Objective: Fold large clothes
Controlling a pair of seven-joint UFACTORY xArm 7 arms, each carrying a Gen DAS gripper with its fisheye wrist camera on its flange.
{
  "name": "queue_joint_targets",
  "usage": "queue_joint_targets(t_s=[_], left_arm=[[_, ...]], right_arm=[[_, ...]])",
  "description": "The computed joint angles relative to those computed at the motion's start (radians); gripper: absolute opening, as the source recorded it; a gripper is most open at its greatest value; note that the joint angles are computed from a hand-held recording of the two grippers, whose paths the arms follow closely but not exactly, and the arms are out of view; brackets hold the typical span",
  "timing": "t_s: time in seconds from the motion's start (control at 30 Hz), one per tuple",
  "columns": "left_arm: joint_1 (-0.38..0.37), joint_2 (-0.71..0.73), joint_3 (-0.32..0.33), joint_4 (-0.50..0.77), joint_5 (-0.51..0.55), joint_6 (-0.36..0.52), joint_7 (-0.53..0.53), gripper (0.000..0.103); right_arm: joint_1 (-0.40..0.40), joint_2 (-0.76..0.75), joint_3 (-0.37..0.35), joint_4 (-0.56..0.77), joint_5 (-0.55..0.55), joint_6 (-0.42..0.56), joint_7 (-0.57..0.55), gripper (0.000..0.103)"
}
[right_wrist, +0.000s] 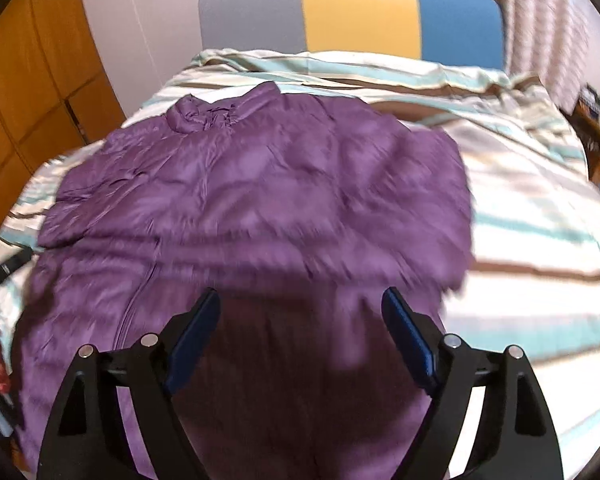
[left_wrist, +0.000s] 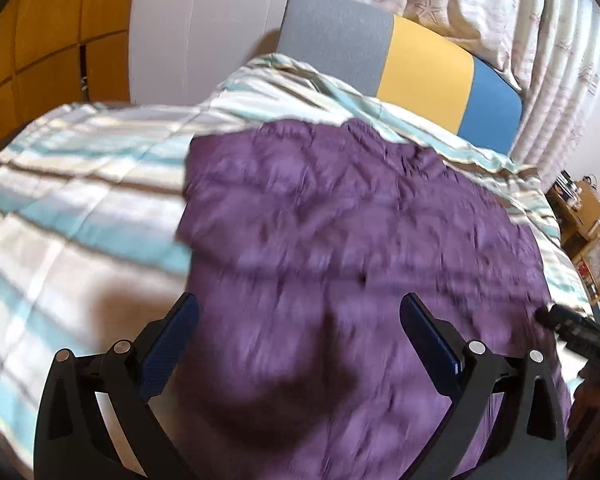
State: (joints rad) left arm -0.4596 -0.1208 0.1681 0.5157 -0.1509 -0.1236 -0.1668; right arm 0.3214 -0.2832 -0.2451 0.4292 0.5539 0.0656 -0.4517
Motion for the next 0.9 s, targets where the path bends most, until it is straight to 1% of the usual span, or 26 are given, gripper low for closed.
queue_joint_targets(t_s=[0.03, 0.07, 0.13, 0.17, 0.2, 0.23, 0.27, 0.3, 0.33, 0.37, 0.43, 0.47, 0.5, 0.53, 0.57, 0.63, 0.7, 0.73, 0.8, 0.83, 0.87, 0.9], left_arm=[[-0.045, -0.023, 0.049, -0.029, -0.003, -0.005, 0.009, 0.1], [-0.048, -0.054, 0.058, -0.067, 0.0, -0.013, 0.01, 0.1], [0.011, -0.128, 0.011, -0.152, 0.016, -0.022, -0.003, 0.1], [0.022, -0.146, 0.005, -0.177, 0.025, -0.026, -0.01, 0.1], [0.022, -0.186, 0.016, -0.219, 0.04, -0.023, -0.008, 0.1], [0.018, -0.216, 0.03, -0.248, 0.053, -0.017, -0.005, 0.1], [0.025, -0.247, 0.029, -0.276, 0.061, -0.008, -0.004, 0.1], [0.021, -0.277, 0.047, -0.303, 0.069, 0.0, 0.006, 0.1], [0.019, -0.302, 0.058, -0.325, 0.072, 0.003, 0.013, 0.099], [0.024, -0.338, 0.059, -0.354, 0.074, 0.011, 0.018, 0.098], [0.037, -0.401, 0.065, -0.402, 0.075, 0.034, 0.035, 0.096], [0.038, -0.431, 0.069, -0.422, 0.071, 0.047, 0.042, 0.093], [0.032, -0.471, 0.088, -0.448, 0.066, 0.064, 0.056, 0.09], [0.033, -0.5, 0.098, -0.465, 0.06, 0.08, 0.07, 0.084], [0.04, -0.525, 0.094, -0.48, 0.051, 0.098, 0.077, 0.081], [0.064, -0.596, 0.064, -0.523, 0.033, 0.13, 0.079, 0.077], [0.068, -0.67, 0.057, -0.557, 0.023, 0.163, 0.099, 0.077], [0.07, -0.716, 0.051, -0.574, 0.021, 0.195, 0.112, 0.077], [0.074, -0.775, 0.031, -0.595, 0.012, 0.246, 0.129, 0.077], [0.073, -0.816, 0.017, -0.61, 0.01, 0.285, 0.138, 0.075], [0.071, -0.834, 0.01, -0.619, 0.004, 0.304, 0.146, 0.064], [0.062, -0.841, 0.003, -0.626, -0.001, 0.317, 0.153, 0.058]], right_arm=[[-0.029, -0.06, 0.001, -0.045, -0.009, 0.015, 0.0, 0.081], [-0.048, -0.104, -0.004, -0.077, -0.022, 0.028, 0.0, 0.081], [-0.125, -0.234, -0.01, -0.164, -0.067, 0.078, 0.006, 0.081], [-0.17, -0.297, -0.012, -0.201, -0.093, 0.113, 0.011, 0.081], [-0.209, -0.352, -0.023, -0.231, -0.116, 0.153, 0.012, 0.08], [-0.259, -0.415, -0.038, -0.261, -0.138, 0.207, 0.01, 0.076], [-0.307, -0.47, -0.053, -0.283, -0.158, 0.263, 0.005, 0.071], [-0.344, -0.509, -0.065, -0.298, -0.173, 0.306, -0.002, 0.068], [-0.405, -0.566, -0.078, -0.319, -0.197, 0.374, -0.012, 0.064], [-0.446, -0.604, -0.085, -0.331, -0.211, 0.42, -0.021, 0.061], [-0.536, -0.683, -0.106, -0.351, -0.245, 0.533, -0.057, 0.059], [-0.586, -0.728, -0.112, -0.363, -0.263, 0.597, -0.074, 0.058], [-0.624, -0.76, -0.118, -0.373, -0.273, 0.643, -0.091, 0.057], [-0.671, -0.802, -0.126, -0.383, -0.288, 0.708, -0.111, 0.055], [-0.701, -0.829, -0.124, -0.391, -0.296, 0.746, -0.125, 0.054], [-0.773, -0.9, -0.118, -0.413, -0.32, 0.832, -0.152, 0.053], [-0.826, -0.955, -0.116, -0.431, -0.334, 0.903, -0.178, 0.052], [-0.854, -0.985, -0.117, -0.442, -0.343, 0.945, -0.192, 0.05], [-0.888, -1.026, -0.115, -0.461, -0.344, 0.98, -0.215, 0.048], [-0.909, -1.063, -0.115, -0.474, -0.348, 1.007, -0.232, 0.043], [-0.92, -1.084, -0.115, -0.483, -0.348, 1.022, -0.247, 0.038], [-0.926, -1.108, -0.106, -0.494, -0.343, 1.028, -0.253, 0.037]])
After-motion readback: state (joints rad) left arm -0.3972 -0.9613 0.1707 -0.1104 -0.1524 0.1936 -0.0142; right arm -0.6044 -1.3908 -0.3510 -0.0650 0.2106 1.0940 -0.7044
